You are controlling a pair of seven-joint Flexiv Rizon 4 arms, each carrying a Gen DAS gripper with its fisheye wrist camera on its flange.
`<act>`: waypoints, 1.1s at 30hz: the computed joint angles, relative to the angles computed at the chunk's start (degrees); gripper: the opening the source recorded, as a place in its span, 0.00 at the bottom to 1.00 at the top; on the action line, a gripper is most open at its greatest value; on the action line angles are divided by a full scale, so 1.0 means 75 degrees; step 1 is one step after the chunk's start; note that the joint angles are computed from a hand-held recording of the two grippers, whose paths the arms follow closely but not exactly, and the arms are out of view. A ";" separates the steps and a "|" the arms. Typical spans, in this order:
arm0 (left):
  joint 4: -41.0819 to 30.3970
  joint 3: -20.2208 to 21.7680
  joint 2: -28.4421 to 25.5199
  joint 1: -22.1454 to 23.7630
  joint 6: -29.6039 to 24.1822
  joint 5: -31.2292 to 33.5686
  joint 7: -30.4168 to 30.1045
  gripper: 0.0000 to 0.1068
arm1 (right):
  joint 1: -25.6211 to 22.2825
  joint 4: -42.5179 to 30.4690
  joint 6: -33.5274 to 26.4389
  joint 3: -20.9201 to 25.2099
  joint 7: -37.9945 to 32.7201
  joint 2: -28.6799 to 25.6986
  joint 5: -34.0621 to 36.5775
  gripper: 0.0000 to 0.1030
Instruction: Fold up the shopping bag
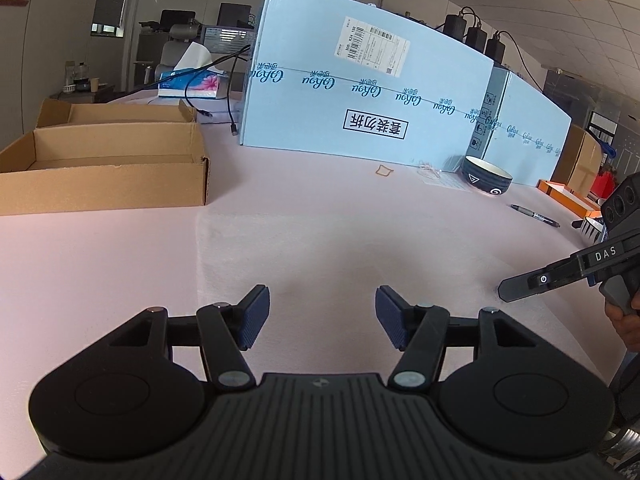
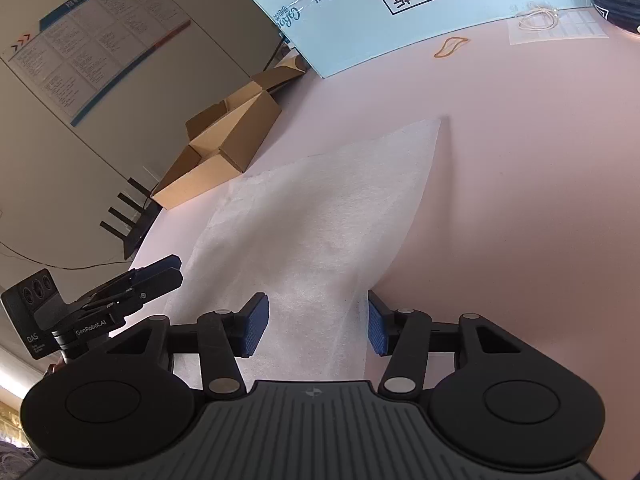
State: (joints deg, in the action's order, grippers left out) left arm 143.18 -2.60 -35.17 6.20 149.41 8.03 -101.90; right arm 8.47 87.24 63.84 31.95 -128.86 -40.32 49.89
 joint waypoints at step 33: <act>-0.2238 -0.1353 -0.0480 -0.0357 -0.2094 0.1001 -0.0084 0.58 | -0.1397 0.0423 0.0865 -0.0400 -0.1372 0.0437 0.1923 0.04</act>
State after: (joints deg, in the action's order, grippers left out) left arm 126.39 -12.75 -38.78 3.52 133.71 15.54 -102.53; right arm -2.00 90.40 70.32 28.95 -139.15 -37.04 64.31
